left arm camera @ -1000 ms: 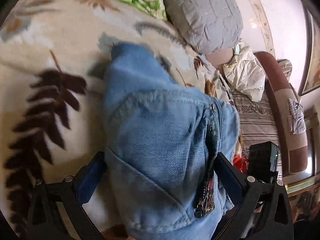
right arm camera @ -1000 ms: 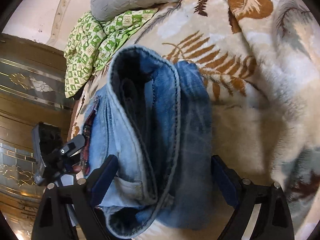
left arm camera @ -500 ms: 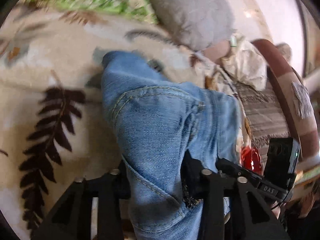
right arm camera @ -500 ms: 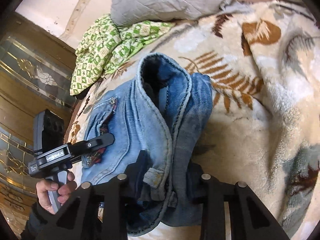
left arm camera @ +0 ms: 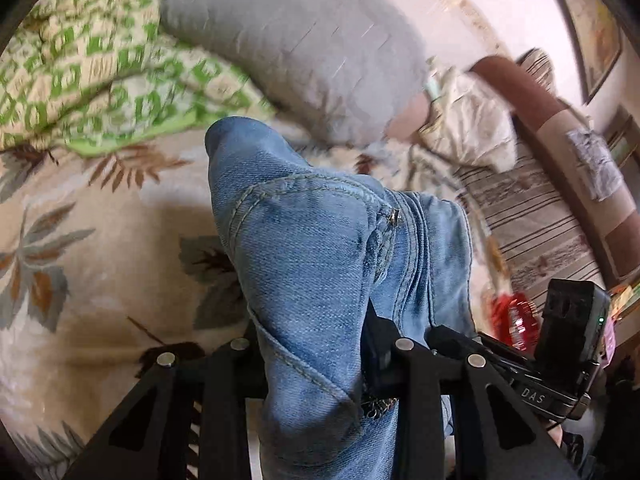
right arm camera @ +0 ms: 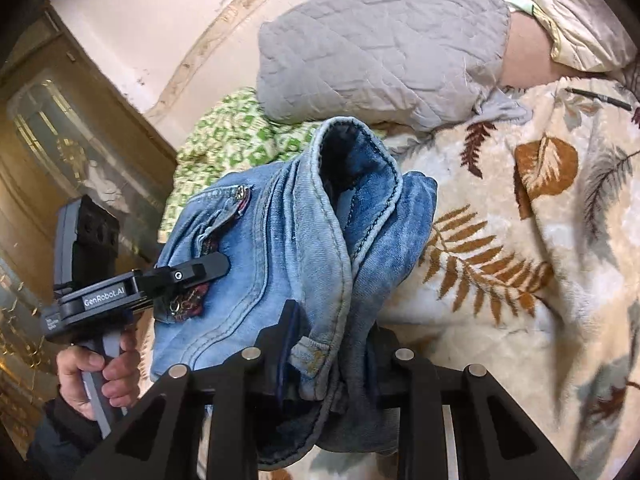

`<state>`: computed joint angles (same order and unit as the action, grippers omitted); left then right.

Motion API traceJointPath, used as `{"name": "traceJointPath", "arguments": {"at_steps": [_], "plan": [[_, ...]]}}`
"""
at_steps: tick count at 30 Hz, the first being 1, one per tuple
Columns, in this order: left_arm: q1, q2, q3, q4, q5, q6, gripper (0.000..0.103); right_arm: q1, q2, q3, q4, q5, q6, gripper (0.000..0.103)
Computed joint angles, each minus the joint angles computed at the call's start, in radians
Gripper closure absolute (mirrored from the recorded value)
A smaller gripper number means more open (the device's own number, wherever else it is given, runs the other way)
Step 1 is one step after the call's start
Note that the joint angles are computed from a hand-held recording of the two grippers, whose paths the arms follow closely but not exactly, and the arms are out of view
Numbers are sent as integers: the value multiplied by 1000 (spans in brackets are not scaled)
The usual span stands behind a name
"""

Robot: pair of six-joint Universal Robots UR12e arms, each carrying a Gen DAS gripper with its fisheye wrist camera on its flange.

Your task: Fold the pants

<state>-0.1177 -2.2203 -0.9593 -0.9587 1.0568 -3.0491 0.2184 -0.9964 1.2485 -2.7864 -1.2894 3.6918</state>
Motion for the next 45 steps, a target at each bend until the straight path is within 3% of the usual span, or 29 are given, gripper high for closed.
{"name": "traceJointPath", "arguments": {"at_steps": [2, 4, 6, 9, 10, 12, 14, 15, 18, 20, 23, 27, 30, 33, 36, 39, 40, 42, 44, 45], "plan": [[-5, -34, 33, -67, 40, 9, 68, 0, 21, -12, 30, 4, 31, 73], [-14, -49, 36, -88, 105, 18, 59, 4, 40, -20, 79, -3, 43, 73], [-6, -58, 29, -71, 77, -5, 54, 4, 47, -1, 32, 0, 62, 72], [2, -67, 44, -105, 51, -6, 49, 1, 52, -9, 41, 8, 64, 71], [2, -66, 43, -104, 53, -3, 47, 0, 53, -15, 55, 13, 61, 69], [2, -57, 26, -74, 68, -18, 29, -4, 51, -8, 55, 28, 76, 61], [6, -34, -13, -22, 73, -47, 19, -11, 46, -3, 63, 42, 97, 39], [8, -26, -23, -12, 67, -48, 15, -16, 38, 5, 61, 55, 104, 36], [8, 30, -100, 36, 70, 41, 10, -27, 4, 40, 22, 49, 50, 30], [4, 81, -177, 115, 110, 123, 4, -31, -15, 50, 23, 22, 22, 16], [0, 140, -272, 206, 137, 236, 0, -46, -29, 41, 28, 38, 24, 10], [-25, 187, -367, 341, 280, 392, 0, -71, -8, -18, 66, 140, 88, 5], [-39, 203, -418, 440, 343, 473, 0, -76, 44, -128, 195, 172, 119, 5], [-40, 208, -461, 583, 339, 528, 0, -80, 102, -243, 328, 255, 94, 5], [-40, 194, -451, 589, 331, 587, 0, -74, 146, -333, 423, 262, 48, 5], [-43, 176, -434, 577, 338, 621, 3, -63, 184, -407, 499, 227, 11, 7], [-46, 171, -432, 578, 349, 631, 6, -60, 195, -427, 515, 220, 4, 13], [-52, 158, -411, 531, 365, 650, 32, -55, 212, -456, 542, 202, -9, 33], [-55, 155, -409, 510, 363, 645, 41, -51, 225, -477, 573, 183, -35, 71], [-56, 159, -421, 527, 365, 652, 46, -50, 230, -486, 584, 178, -42, 74]]}}
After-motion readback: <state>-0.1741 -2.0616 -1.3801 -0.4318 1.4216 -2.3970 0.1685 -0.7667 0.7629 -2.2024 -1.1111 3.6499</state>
